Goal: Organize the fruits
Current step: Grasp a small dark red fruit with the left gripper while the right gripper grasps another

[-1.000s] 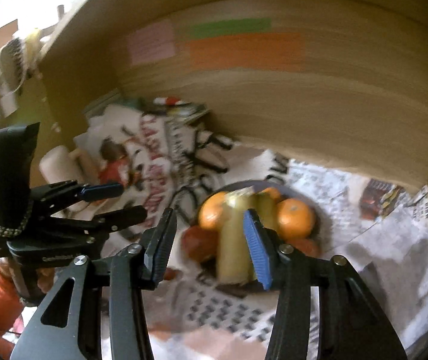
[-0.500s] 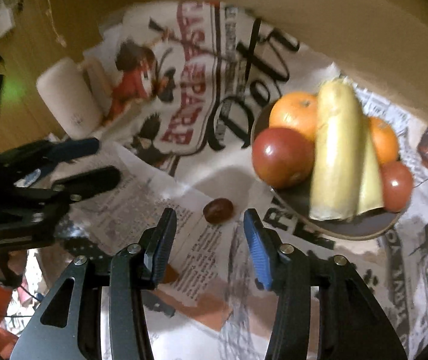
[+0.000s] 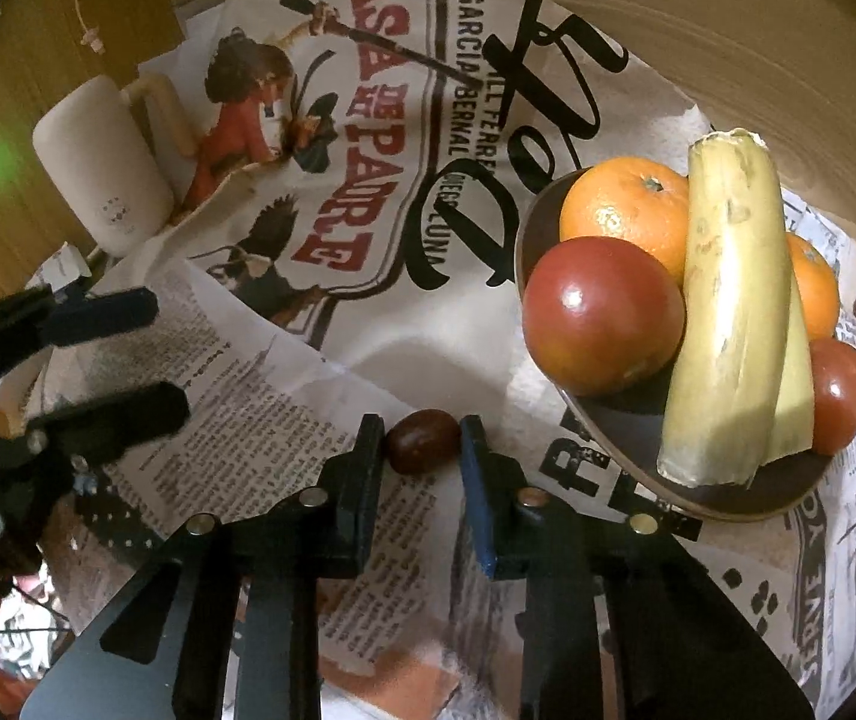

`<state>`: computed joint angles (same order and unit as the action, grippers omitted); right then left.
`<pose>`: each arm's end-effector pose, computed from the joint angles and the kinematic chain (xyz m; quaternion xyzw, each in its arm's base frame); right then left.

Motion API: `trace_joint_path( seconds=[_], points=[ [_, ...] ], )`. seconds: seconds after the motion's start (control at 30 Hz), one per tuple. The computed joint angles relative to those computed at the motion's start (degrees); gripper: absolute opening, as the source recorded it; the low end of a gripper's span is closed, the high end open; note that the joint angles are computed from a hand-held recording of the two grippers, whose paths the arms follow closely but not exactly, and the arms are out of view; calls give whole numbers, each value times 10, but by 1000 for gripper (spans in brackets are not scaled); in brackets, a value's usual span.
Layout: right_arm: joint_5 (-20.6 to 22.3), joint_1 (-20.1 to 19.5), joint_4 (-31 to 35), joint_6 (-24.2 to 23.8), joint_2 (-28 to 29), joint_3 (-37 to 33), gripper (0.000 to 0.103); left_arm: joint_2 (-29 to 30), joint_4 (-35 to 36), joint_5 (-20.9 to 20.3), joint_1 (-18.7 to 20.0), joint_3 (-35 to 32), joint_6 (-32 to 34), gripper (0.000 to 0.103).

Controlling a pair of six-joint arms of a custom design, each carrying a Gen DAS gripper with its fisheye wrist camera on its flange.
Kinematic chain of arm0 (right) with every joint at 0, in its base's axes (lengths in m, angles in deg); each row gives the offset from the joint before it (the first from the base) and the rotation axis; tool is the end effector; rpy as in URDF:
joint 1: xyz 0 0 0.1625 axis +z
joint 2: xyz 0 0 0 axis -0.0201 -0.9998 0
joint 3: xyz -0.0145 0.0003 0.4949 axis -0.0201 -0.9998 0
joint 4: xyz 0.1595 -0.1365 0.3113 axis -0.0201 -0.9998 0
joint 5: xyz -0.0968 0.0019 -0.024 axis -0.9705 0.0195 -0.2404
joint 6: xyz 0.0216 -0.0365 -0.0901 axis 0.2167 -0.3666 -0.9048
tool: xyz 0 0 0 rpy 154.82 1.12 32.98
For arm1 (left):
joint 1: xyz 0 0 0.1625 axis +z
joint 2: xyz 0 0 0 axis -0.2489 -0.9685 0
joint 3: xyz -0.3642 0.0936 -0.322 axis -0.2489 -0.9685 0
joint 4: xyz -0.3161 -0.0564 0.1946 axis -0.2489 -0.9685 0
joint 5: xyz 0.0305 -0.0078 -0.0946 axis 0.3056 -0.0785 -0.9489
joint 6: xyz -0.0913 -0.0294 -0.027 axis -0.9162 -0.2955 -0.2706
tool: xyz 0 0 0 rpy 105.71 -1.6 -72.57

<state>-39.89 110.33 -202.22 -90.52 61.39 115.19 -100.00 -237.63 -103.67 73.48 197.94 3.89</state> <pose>0.3385 -0.6644 0.0136 0.4515 -0.8717 0.0739 0.1753 -0.0951 -0.5560 0.2646 0.1046 0.8883 -0.3493 0.2792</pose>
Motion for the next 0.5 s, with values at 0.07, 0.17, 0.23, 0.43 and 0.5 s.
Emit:
trace_joint_path(
  seconds=[0.07, 0.17, 0.23, 0.43, 0.5],
  points=[
    [7, 0, -4, 0, -6, 6, 23, 2, 4, -5, -4, 0, -2, 63],
    [19, -2, -14, 0, -24, 22, 23, 6, 7, -17, -12, 1, -4, 63],
    [26, -5, -30, -2, -42, 40, 23, 11, 9, -26, -16, 0, -6, 62],
    [33, -14, -68, 1, -79, 75, 23, 33, 41, -53, -20, -11, -18, 48],
    [33, -18, -76, 4, -86, 81, 23, 41, 54, -56, -19, -17, -24, 43]
  ],
)
